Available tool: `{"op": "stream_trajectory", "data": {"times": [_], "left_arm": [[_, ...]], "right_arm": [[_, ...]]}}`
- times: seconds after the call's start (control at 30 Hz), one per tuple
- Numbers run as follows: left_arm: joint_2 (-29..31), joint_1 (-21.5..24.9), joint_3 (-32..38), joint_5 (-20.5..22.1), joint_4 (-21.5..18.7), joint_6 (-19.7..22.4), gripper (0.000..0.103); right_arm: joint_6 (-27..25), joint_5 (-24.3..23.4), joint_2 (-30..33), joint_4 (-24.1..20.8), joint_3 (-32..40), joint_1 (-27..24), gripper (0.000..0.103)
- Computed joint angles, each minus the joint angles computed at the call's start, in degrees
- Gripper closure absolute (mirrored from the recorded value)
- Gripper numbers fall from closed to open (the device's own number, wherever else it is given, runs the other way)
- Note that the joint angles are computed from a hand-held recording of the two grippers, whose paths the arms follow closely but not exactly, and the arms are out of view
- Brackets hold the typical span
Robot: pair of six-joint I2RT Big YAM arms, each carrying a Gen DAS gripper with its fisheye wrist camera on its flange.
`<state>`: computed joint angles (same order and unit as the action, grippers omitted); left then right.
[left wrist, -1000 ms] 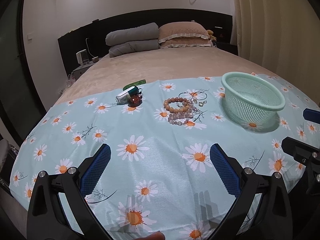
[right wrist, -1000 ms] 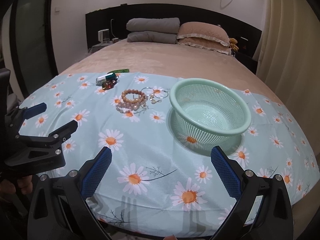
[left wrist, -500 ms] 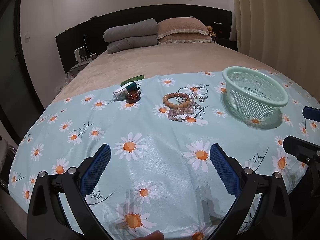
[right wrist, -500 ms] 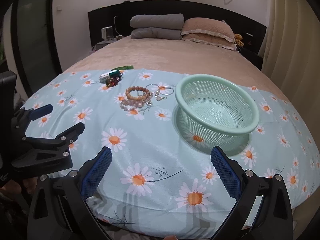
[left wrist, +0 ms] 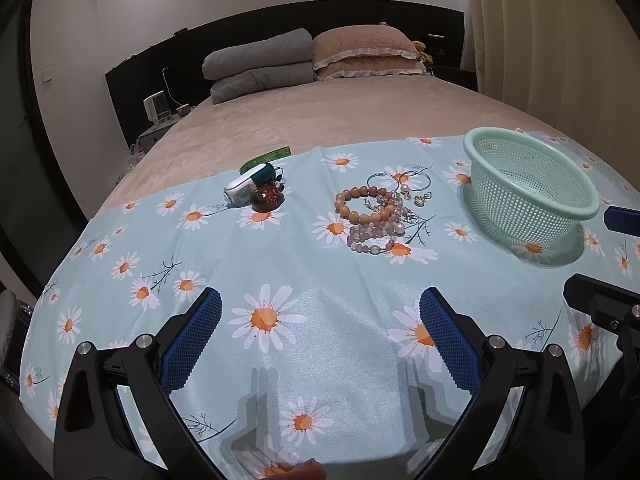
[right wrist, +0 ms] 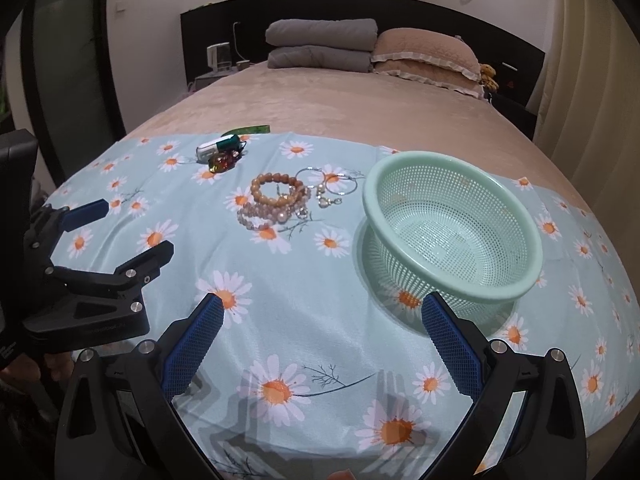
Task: Organize jewelry
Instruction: 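Grasp the pink bead bracelet with the left tool while the right tool grasps a gold pendant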
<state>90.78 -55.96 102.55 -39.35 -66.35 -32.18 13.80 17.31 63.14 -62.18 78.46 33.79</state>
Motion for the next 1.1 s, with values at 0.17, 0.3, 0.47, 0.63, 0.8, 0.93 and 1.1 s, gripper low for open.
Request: {"op": "stream_trajectory", "data": {"times": [0.17, 0.3, 0.47, 0.63, 0.8, 0.93, 1.1], "left_arm": [[0.7, 2.7, 0.5, 1.8, 0.3, 1.2, 0.006], [1.8, 5.2, 1.0, 3.7, 0.9, 2.2, 0.006], [4.2, 8.0, 2.1, 8.6, 3.2, 5.2, 0.006], [7.8, 9.8, 5.3, 13.6, 5.3, 9.7, 0.006], [11.4, 10.6, 8.5, 19.0, 6.1, 13.7, 0.006], [14.1, 11.2, 11.1, 22.3, 5.6, 15.2, 0.006], [14.5, 12.3, 10.4, 27.2, 7.3, 14.4, 0.007]], "right_arm": [[-1.4, -3.7, 2.8, 0.9, 1.1, -0.8, 0.008], [-3.2, -7.7, 5.5, 1.5, 1.8, -1.3, 0.008], [-6.4, -11.7, 9.0, 3.9, 1.2, -2.1, 0.008], [-8.8, -14.7, 12.1, 6.3, 0.9, -4.3, 0.008], [-8.5, -18.2, 13.8, 9.1, 0.0, -7.4, 0.008], [-11.5, -19.2, 13.7, 12.7, -1.3, -8.5, 0.008], [-13.7, -22.3, 15.3, 12.2, 0.5, -11.2, 0.009]]}}
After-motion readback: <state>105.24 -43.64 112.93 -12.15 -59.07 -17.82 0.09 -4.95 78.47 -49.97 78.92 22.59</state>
